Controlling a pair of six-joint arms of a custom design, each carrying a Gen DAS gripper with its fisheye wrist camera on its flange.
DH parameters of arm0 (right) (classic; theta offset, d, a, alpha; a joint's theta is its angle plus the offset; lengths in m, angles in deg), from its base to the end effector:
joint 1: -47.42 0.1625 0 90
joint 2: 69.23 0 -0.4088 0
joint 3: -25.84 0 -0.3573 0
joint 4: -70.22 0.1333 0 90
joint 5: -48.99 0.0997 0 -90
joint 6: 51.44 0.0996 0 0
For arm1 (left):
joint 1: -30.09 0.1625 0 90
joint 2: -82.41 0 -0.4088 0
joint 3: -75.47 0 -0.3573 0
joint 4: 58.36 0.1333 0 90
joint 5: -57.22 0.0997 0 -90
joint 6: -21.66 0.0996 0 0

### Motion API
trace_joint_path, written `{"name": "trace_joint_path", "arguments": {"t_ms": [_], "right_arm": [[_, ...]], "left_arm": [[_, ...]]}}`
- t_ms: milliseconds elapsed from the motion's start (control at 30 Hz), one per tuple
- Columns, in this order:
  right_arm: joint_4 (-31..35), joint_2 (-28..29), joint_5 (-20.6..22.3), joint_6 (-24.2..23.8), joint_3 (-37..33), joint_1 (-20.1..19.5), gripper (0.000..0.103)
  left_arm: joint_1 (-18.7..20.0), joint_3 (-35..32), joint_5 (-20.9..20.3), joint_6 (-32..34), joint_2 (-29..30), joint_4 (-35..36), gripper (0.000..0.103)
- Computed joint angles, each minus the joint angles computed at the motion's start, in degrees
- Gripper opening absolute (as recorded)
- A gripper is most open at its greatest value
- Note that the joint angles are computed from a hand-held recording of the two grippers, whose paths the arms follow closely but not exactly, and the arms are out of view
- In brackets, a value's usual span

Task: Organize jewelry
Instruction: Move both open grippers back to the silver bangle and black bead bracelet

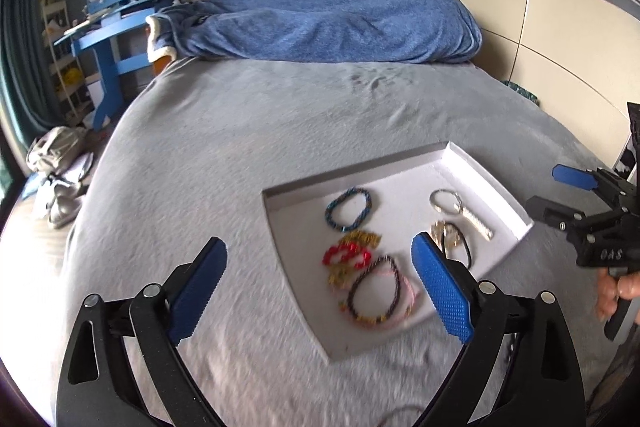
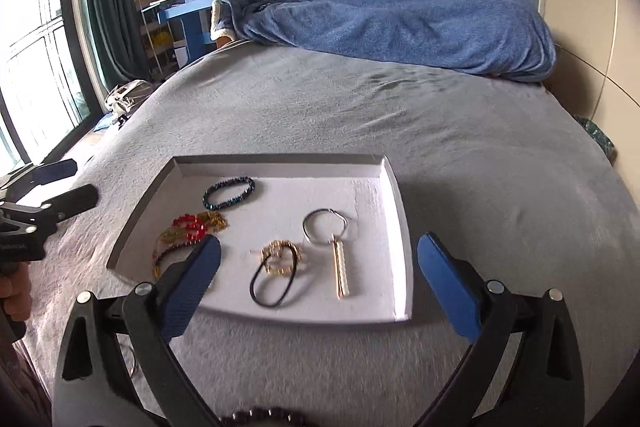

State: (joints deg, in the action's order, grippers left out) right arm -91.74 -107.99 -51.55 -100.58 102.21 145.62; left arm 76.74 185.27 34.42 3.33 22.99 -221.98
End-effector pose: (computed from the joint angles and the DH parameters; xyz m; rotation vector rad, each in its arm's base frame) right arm 0.2194 -0.7154 0.1758 1.2192 -2.3890 0.6898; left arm -0.2088 -0.5491 0.2431 0.1734 2.0961 -1.0777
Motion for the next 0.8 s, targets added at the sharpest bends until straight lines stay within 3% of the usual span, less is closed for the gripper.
{"name": "trace_joint_path", "arguments": {"t_ms": [167, 333, 800], "right_arm": [[-1.93, -2.04, 0.29, -0.12, 3.26, -0.91, 0.097], [-2.94, -4.28, 0.09, 1.17, 6.49, -2.01, 0.097], [-3.65, -9.11, -2.04, -0.54, 16.62, -5.83, 0.097]], "left_arm": [[-2.36, 5.59, 1.43, -8.06, -3.74, 6.26, 0.093], [-3.14, 9.23, -0.34, -14.7, -5.73, 12.3, 0.093], [-5.67, 14.35, -6.9, -16.09, -3.34, 14.6, 0.093]]}}
